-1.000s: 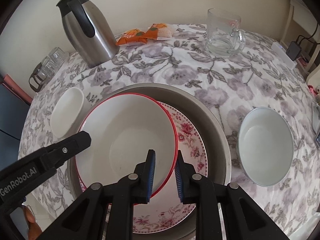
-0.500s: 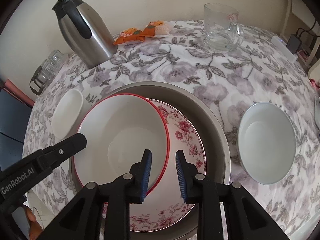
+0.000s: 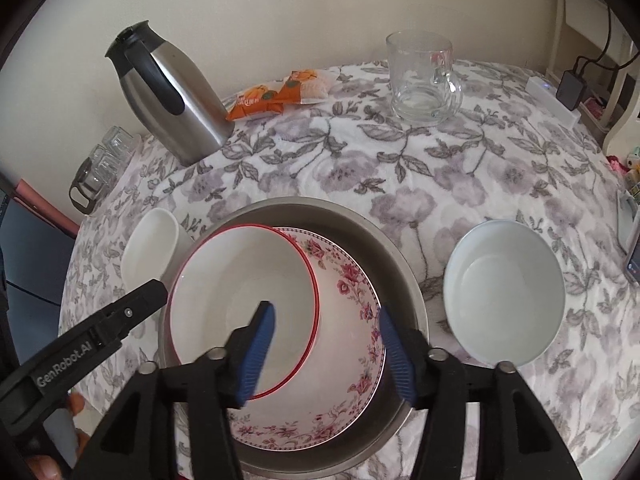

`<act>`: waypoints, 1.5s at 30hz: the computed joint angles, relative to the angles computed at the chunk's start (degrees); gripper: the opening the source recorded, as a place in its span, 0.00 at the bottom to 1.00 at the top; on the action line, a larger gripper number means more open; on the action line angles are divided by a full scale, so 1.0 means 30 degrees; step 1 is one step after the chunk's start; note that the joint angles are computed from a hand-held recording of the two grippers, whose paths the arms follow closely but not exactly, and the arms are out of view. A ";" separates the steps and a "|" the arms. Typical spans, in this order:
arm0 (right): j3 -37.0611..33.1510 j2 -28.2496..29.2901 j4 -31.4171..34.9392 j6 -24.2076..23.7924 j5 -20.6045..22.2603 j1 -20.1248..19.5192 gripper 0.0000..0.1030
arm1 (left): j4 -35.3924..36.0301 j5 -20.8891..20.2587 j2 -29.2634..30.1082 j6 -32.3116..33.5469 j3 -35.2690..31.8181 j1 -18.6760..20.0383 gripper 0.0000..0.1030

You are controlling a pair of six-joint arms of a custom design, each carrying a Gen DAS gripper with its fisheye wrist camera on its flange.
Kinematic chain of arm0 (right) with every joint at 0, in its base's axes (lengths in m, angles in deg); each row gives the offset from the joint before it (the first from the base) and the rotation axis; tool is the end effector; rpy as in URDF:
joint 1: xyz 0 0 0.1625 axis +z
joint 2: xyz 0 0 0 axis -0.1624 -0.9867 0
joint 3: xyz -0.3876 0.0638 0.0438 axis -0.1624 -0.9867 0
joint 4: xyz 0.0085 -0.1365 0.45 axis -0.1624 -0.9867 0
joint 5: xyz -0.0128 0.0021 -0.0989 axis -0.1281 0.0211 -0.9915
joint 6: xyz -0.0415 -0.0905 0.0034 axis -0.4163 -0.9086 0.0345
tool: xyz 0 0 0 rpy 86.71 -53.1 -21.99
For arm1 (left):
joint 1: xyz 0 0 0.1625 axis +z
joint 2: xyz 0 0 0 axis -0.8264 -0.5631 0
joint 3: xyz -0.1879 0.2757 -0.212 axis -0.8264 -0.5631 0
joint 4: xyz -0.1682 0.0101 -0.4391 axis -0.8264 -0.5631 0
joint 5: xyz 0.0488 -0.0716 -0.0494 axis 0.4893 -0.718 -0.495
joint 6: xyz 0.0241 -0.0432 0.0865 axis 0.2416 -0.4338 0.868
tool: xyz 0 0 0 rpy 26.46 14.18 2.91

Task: Organize plates and bowls
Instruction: 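Open both grippers and withdraw them from the bowl rim, then move both open grippers toward the white square bowl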

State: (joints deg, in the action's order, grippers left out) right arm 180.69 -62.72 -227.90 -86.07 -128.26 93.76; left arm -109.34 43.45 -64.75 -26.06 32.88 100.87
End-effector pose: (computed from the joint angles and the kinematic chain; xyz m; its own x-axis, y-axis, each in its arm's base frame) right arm 0.0276 -0.6897 0.3120 -0.8480 -0.1426 0.5104 -0.3126 0.9123 -0.2646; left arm -0.3773 -0.6698 -0.0288 -0.8091 -0.3221 -0.4915 -0.0098 0.8437 -0.5368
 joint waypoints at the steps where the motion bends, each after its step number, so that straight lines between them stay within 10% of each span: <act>1: 0.0030 -0.0070 -0.0017 -0.0056 0.0035 0.0043 0.62 | 0.0268 0.0180 -0.0034 -0.0190 -0.0010 -0.0023 0.52; 21: 0.0800 -0.0183 -0.1982 -0.1971 -0.1242 0.0951 0.75 | 0.5417 0.4028 -0.1844 -0.5657 0.1259 -0.0211 0.94; 34: 0.1346 -0.0033 -0.1806 -0.1932 0.0287 0.1342 0.99 | 0.9327 0.6034 -0.3746 -1.0250 0.2802 -0.0219 0.96; 45: 0.2169 0.0354 -0.3066 -0.2531 0.1645 0.1995 1.00 | 1.1321 0.7305 -0.5260 -1.2890 0.4110 -0.0218 0.96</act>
